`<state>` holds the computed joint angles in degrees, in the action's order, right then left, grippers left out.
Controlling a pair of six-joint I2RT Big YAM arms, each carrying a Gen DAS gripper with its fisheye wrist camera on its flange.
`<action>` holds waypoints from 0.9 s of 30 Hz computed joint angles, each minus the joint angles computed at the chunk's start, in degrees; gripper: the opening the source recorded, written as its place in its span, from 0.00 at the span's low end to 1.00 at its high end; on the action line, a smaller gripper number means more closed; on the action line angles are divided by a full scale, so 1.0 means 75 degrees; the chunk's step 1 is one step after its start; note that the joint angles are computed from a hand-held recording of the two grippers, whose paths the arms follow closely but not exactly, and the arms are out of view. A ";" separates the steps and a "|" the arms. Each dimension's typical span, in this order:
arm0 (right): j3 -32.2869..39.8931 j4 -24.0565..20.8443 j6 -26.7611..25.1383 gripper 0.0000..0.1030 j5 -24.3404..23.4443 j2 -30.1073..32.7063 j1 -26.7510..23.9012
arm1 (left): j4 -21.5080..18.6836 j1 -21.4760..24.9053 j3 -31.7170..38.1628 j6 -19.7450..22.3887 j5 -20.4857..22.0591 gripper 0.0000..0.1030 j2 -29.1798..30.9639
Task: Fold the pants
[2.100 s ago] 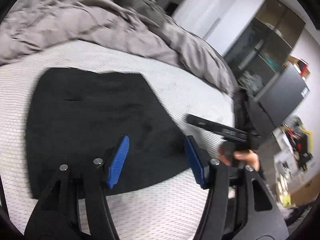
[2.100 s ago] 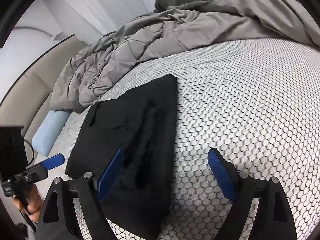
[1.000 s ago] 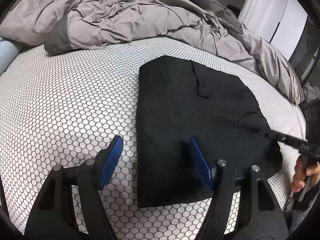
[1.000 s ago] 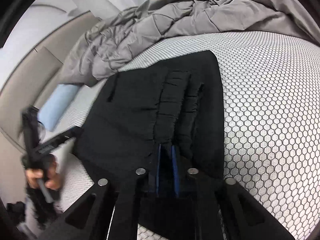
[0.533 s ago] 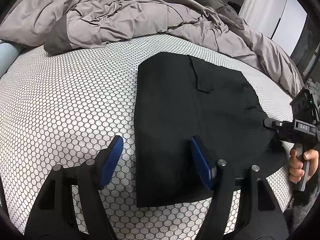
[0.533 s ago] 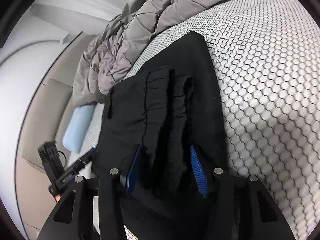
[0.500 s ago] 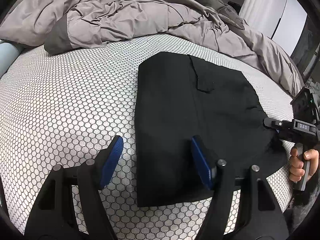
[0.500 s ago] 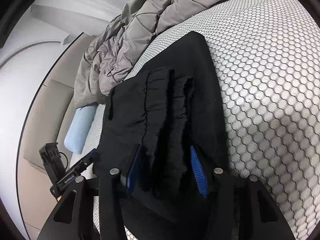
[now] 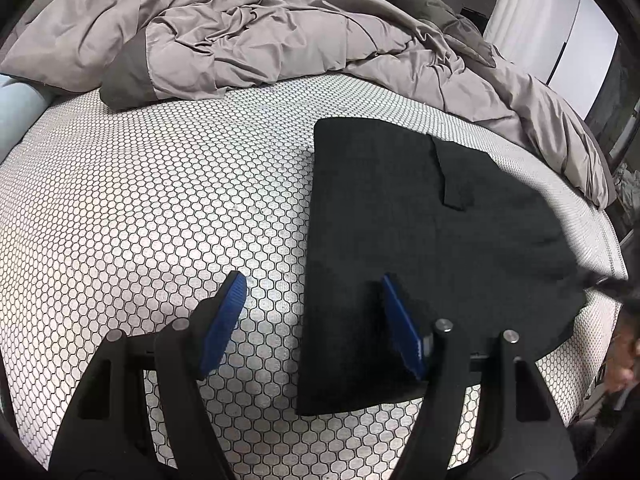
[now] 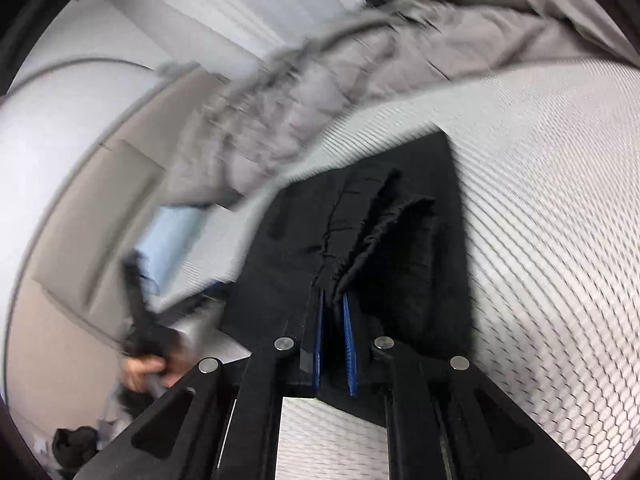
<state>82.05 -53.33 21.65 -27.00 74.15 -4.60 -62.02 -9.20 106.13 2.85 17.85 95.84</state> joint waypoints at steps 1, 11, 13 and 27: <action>0.0034 -0.0317 -0.0281 0.15 0.0342 0.0187 0.0050 | -0.0017 -0.0019 0.0005 0.0012 -0.0015 0.64 0.0012; -0.0213 0.0151 -0.0051 0.38 -0.1223 -0.0036 -0.0632 | -0.0056 -0.0214 -0.0048 0.0257 -0.0101 0.64 0.0009; -0.0145 0.0034 -0.0104 0.38 -0.1547 0.0069 -0.0633 | -0.0050 -0.0232 -0.0070 0.0276 -0.0106 0.64 -0.0007; -0.0019 -0.0059 -0.0631 0.05 -0.1419 0.0103 -0.0019 | -0.0133 -0.0130 0.0008 0.0360 -0.0046 0.65 0.0030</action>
